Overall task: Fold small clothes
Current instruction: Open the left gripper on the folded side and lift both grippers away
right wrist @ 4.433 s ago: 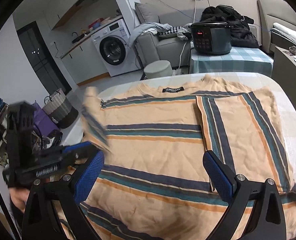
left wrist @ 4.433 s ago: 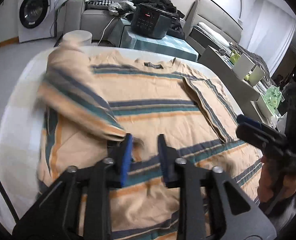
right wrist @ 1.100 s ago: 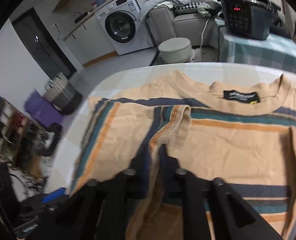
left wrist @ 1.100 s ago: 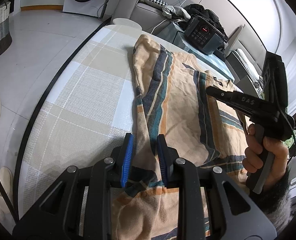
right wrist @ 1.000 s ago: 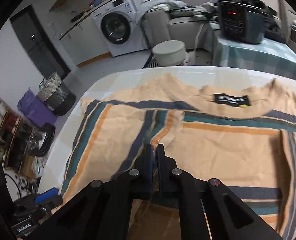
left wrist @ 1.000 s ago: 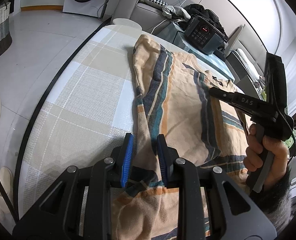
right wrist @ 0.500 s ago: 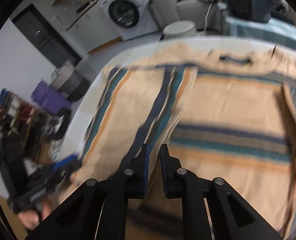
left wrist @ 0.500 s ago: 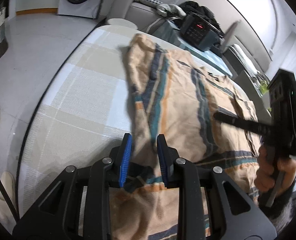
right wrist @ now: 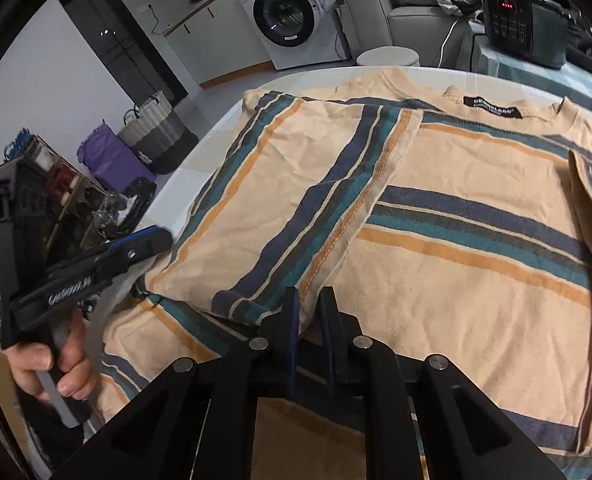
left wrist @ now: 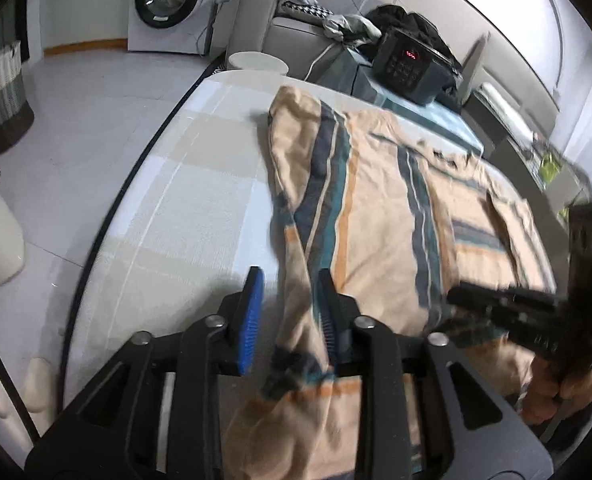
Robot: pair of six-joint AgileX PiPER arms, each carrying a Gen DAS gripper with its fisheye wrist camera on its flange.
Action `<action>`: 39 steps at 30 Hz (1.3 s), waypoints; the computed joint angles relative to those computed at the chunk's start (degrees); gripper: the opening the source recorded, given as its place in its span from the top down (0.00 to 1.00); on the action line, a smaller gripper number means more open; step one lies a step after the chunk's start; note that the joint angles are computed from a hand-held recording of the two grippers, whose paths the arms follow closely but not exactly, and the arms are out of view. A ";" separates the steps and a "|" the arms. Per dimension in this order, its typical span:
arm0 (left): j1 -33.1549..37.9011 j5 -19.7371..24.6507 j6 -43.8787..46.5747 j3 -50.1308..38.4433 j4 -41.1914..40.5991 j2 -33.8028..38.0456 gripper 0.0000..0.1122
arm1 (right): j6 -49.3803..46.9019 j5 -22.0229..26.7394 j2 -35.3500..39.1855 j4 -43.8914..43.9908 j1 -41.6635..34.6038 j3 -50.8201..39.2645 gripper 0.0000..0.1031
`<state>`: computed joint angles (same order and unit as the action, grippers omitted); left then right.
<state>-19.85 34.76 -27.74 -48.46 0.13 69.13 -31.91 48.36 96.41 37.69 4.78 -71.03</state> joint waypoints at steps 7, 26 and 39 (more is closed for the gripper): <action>1.00 2.24 0.79 -13.95 1.88 14.43 0.68 | -0.20 1.41 1.69 1.48 -0.24 -2.07 0.89; 5.43 4.89 4.44 -33.55 5.57 29.93 0.60 | -4.13 4.81 2.38 4.83 -2.95 -2.42 0.89; 4.78 2.45 2.46 -26.99 7.94 20.59 0.59 | 3.80 7.56 -0.04 -8.50 -2.84 -6.27 0.83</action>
<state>-15.07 37.21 -25.28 -75.45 8.07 89.71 -28.11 55.92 96.37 29.19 1.94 -77.29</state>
